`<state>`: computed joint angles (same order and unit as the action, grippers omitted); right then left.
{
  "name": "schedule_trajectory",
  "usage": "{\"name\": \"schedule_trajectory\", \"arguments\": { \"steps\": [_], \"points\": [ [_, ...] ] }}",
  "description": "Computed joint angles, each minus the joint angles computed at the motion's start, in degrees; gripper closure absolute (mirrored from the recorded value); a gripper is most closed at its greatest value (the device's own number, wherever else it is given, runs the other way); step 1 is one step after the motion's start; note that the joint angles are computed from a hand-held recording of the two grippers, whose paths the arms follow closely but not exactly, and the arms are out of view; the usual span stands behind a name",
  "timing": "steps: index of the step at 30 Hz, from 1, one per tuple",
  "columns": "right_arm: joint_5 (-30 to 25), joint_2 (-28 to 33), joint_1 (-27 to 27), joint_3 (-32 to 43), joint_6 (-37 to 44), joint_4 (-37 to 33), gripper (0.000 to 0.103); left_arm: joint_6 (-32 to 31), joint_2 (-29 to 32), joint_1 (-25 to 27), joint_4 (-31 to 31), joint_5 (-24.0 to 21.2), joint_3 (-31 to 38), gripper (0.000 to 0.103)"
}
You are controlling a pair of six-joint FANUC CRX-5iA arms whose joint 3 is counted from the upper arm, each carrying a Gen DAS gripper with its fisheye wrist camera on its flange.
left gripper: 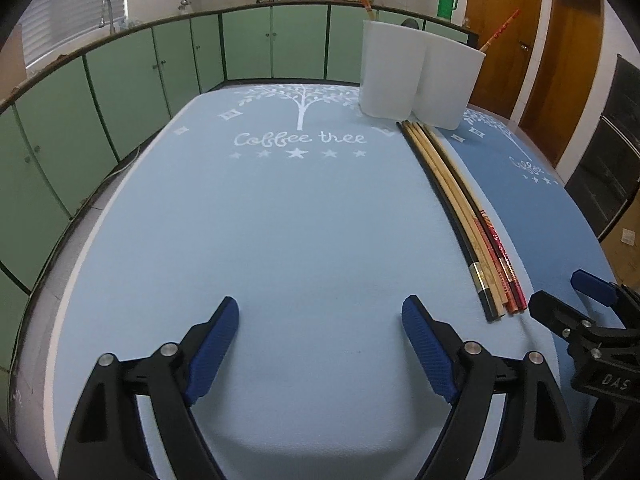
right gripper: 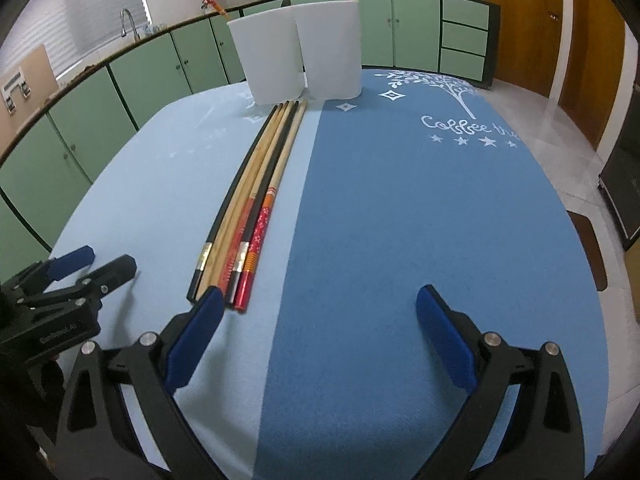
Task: Organize utensils
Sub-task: 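Move both open tools back toward the remaining chopsticks, then close the right tool on another red-patterned chopstick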
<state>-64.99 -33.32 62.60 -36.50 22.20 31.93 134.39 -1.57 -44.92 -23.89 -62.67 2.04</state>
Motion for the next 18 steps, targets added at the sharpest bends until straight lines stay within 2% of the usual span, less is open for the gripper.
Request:
{"name": "schedule_trajectory", "arguments": {
  "steps": [5,18],
  "points": [
    [-1.97,2.50,0.18,1.11,1.56,0.59,0.009,-0.03,0.18,-0.02,-0.23,-0.08,-0.04,0.021],
    [-4.10,1.72,-0.85,0.17,-2.30,2.50,0.010,0.99,0.77,-0.23,-0.84,-0.79,0.71,0.020]
  ]
}}
